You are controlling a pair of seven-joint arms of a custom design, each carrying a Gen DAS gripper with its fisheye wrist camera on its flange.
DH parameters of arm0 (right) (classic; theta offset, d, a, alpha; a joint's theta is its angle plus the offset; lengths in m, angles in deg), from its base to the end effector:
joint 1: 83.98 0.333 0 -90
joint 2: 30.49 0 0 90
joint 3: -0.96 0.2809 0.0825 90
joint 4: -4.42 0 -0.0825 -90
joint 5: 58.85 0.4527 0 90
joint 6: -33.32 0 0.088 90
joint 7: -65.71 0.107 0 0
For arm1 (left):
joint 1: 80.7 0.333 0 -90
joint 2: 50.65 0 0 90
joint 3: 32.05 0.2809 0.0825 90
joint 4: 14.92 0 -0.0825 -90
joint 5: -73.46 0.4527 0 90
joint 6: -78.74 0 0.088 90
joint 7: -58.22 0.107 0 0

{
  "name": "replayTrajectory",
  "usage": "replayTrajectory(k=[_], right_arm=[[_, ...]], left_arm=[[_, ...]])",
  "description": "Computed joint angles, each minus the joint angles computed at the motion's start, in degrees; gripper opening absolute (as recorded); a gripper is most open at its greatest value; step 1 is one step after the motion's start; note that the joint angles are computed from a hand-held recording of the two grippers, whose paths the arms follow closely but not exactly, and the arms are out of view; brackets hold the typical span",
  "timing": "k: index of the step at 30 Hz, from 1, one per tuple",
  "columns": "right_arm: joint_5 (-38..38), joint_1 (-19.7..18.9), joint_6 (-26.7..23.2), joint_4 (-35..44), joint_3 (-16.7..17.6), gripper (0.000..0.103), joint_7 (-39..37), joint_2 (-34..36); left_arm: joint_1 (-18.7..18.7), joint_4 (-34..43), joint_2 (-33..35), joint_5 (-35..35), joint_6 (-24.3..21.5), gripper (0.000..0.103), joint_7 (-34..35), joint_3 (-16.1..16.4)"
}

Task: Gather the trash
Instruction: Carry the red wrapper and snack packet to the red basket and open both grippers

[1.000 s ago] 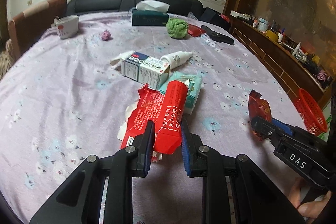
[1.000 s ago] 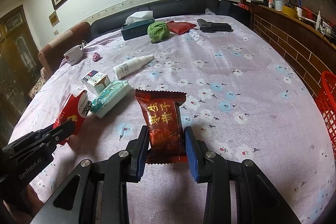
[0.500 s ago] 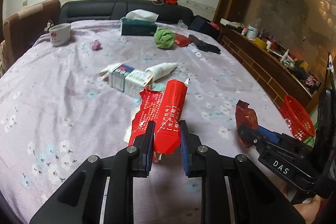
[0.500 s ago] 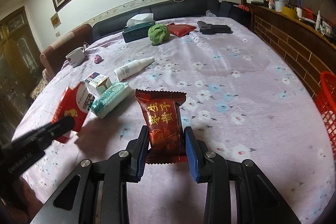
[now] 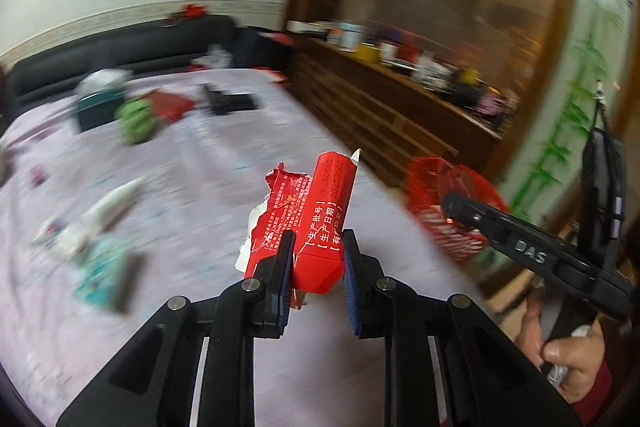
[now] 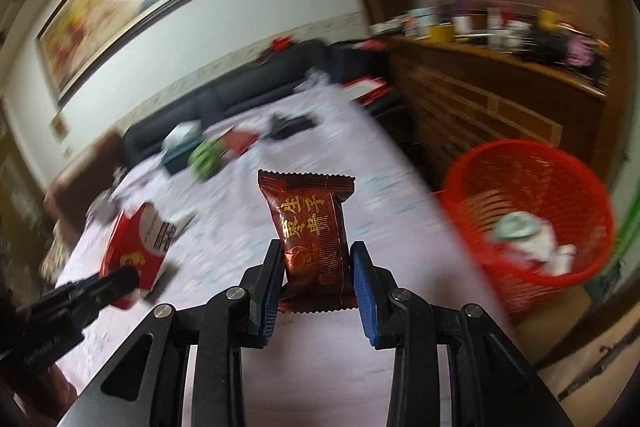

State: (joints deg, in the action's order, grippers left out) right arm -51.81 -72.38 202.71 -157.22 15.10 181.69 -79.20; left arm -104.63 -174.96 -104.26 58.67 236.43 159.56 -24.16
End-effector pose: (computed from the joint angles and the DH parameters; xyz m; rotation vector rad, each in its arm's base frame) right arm 0.3964 0.1741 0.4860 -1.4868 1.6394 -0.5310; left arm 0.4060 -0.1093 0.5134 -1.5245 2.0401 -1.1747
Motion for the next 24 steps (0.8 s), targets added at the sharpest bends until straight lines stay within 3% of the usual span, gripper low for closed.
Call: replayTrajectory(k=[6,9,14,15,16,17,20,24], right_arm=[[-0.20,-6.23,-4.10,-3.93,-5.60,0.036,-2.35,-7.59],[0.59,-8.94,-5.05,-4.58,-8.65,0.037,-4.15,-8.99],[3.04,-10.96,-5.07,-2.73,-12.95,0.037,-8.54,-6.03],[3.77,-10.83,-4.67,-1.90,-13.97,0.038,-9.59,-4.51],[4.48,-10.57,-4.40,-1.04,-14.81,0.038,-10.69,-2.94],[5.06,-10.59,-4.56,-0.16,-15.37,0.039,-11.67,-1.48],[8.18,-9.08,-3.90,0.90,-18.12,0.055,-14.85,0.96],[9.74,-10.91,-2.73,-0.26,-15.69,0.055,-15.03,0.19]], left_arm=[[-12.24,12.84,16.13,-6.82,1.95,0.021,5.21,0.94],[-15.04,19.46,24.32,-11.40,1.91,0.021,7.50,0.15],[-15.10,28.17,34.71,-17.07,1.20,0.023,10.00,-2.94],[-14.06,29.53,36.35,-16.71,0.47,0.035,9.17,-4.00],[-12.78,30.14,37.08,-16.05,-0.27,0.056,7.60,-5.19],[-12.10,30.27,37.58,-17.08,-0.21,0.062,7.38,-5.66],[-10.43,28.80,36.31,-20.49,-0.56,0.062,9.22,-6.53],[-5.15,24.64,31.65,-18.40,-0.07,0.062,7.41,-10.03]])
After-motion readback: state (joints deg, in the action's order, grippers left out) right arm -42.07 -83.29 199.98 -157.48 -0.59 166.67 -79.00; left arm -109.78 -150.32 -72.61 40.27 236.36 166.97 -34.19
